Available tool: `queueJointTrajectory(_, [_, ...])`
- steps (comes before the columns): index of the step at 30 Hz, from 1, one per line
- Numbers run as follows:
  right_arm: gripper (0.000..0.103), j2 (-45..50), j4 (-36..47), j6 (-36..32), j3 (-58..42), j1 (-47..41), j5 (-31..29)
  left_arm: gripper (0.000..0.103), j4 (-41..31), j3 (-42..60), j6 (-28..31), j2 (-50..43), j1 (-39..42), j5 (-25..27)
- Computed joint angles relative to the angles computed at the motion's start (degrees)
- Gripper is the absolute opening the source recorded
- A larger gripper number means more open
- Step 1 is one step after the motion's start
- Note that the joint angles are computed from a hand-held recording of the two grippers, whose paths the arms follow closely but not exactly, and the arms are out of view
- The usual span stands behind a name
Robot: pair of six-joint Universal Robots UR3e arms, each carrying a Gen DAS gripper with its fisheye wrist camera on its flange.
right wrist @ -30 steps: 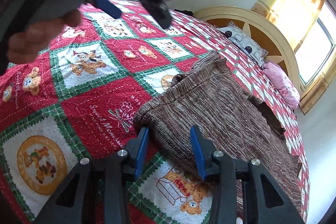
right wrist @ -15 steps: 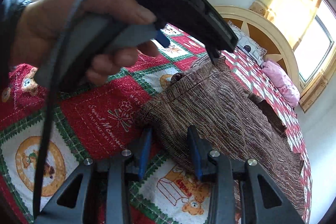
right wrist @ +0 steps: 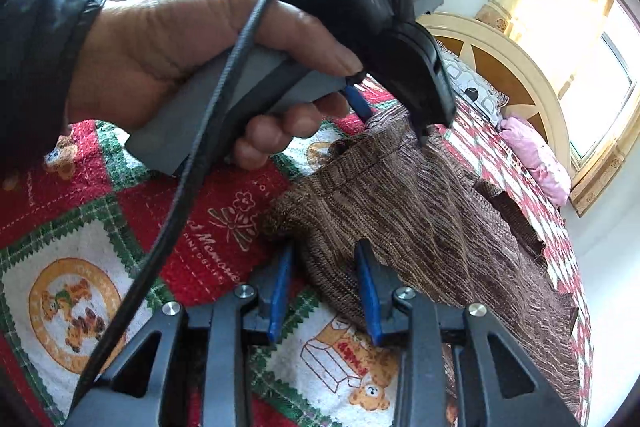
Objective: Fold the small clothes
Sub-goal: 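Close the left tool on the folded sweater edge and lift it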
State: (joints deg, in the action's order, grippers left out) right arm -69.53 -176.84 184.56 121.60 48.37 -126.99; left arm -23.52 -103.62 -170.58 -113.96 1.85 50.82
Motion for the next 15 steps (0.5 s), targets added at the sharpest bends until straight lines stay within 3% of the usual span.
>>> queueJointTrajectory(1, [0.008,-0.27,0.64,-0.02,-0.18,0.07,0.02,0.012,-0.56,-0.10,0.46,-0.04,0.67,-1.63])
queueJointTrajectory(8, [0.007,-9.48,-1.99,2.62,6.28,-3.20,4.70,0.009,-1.68,-1.02,-1.27,0.97,2.98,-6.06])
queueJointTrajectory(15, [0.004,-19.49,-4.64,3.75,13.85,-7.23,8.04,0.008,1.55,-1.40,-5.88,2.19,2.12,-7.26])
